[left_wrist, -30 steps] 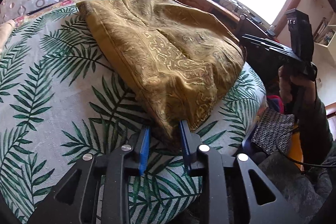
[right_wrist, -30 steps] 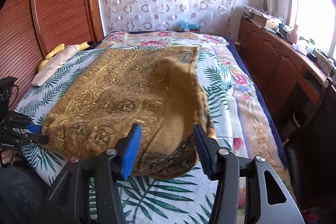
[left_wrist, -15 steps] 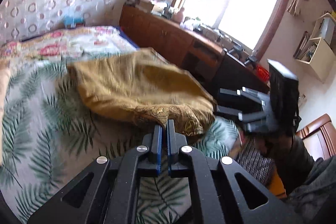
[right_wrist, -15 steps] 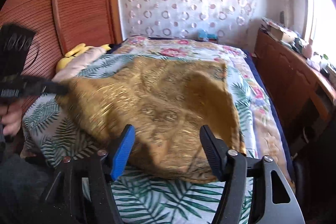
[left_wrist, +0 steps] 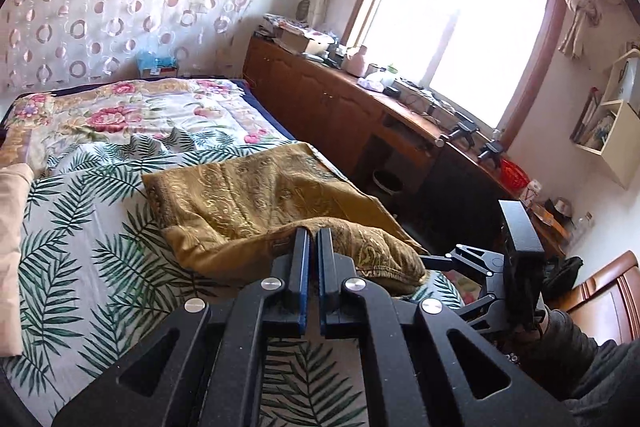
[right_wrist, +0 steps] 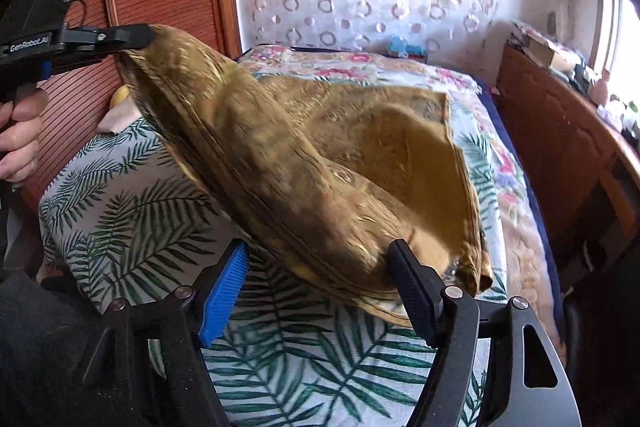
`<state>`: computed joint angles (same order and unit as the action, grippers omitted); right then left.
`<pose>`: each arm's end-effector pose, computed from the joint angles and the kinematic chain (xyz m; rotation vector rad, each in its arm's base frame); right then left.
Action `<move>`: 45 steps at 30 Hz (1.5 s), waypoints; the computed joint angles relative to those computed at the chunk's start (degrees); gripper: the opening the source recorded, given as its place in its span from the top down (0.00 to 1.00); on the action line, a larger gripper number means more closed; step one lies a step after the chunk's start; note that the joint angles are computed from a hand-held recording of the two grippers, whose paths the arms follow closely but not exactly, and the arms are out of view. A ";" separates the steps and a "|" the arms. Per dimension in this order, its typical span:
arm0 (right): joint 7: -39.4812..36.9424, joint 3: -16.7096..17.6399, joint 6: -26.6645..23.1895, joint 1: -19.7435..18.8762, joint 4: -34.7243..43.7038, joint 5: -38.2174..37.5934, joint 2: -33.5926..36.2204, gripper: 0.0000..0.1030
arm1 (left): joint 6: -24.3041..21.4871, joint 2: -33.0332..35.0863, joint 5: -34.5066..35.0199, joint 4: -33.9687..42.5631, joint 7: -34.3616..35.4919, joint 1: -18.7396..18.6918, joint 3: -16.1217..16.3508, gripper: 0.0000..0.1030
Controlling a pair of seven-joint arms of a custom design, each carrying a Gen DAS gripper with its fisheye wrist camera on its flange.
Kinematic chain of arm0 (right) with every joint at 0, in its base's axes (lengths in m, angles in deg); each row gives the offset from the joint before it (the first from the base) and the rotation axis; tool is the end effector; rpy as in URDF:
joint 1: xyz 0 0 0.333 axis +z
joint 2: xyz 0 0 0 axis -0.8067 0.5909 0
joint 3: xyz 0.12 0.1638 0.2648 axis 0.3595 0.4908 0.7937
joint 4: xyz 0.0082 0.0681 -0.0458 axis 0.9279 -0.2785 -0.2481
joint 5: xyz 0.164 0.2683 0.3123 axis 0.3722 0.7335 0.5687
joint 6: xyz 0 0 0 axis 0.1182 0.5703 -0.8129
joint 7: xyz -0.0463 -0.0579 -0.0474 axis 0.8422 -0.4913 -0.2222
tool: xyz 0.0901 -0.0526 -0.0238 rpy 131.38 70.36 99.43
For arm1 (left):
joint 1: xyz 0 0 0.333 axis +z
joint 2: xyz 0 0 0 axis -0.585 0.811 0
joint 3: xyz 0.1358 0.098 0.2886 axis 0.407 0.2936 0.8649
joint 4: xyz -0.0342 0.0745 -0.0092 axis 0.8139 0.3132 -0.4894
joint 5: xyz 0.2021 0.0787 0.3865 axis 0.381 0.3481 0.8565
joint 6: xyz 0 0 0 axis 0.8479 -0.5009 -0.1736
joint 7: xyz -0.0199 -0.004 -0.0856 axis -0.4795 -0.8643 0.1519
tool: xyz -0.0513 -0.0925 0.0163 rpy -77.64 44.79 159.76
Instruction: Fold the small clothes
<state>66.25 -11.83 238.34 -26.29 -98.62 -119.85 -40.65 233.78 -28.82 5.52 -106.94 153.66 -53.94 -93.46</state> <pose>0.4651 0.4235 0.5394 -1.9633 1.3023 -0.6252 0.5657 -0.3366 0.5695 -1.4170 2.1970 -1.4363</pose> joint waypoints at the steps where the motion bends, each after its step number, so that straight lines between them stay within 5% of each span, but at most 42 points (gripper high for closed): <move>1: -0.11 -0.22 0.00 -0.18 0.13 0.22 0.30 0.29 | 0.33 0.11 0.18 0.00 -0.26 0.00 0.04 0.96; 8: 0.66 -1.12 -3.98 -0.07 3.11 -2.52 3.09 0.33 | 1.88 0.45 2.65 -0.33 -2.02 0.28 0.09 0.98; 10: 0.31 -1.58 -3.93 0.16 3.57 -3.03 3.44 0.66 | 1.84 0.69 2.97 -0.34 -2.30 0.45 0.09 0.98; 13: 0.23 -2.02 -3.89 0.75 5.07 -4.39 4.39 0.85 | 2.66 1.15 6.21 -0.52 -5.01 0.55 0.17 0.98; 15: 1.49 -2.36 -3.52 1.05 5.67 -6.63 4.64 0.88 | 3.08 1.17 8.17 -0.61 -6.67 0.70 0.17 0.98; 22: 5.76 -3.32 -2.60 1.81 9.16 -14.54 5.94 0.91 | 4.28 3.20 17.06 0.42 -13.53 1.86 0.92 0.98; 28: 2.18 -5.19 -1.43 2.74 17.49 -14.27 12.24 0.91 | 2.59 7.55 22.22 4.26 -17.48 4.26 0.70 0.98; 45: -25.48 -9.27 -7.10 3.70 38.34 10.99 27.41 0.91 | -6.48 21.04 34.95 21.40 -28.03 5.97 1.73 0.98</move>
<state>40.77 -21.10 231.24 -22.59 -60.28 -108.86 -13.24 227.30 -7.79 40.47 -85.53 125.63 -47.97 -91.74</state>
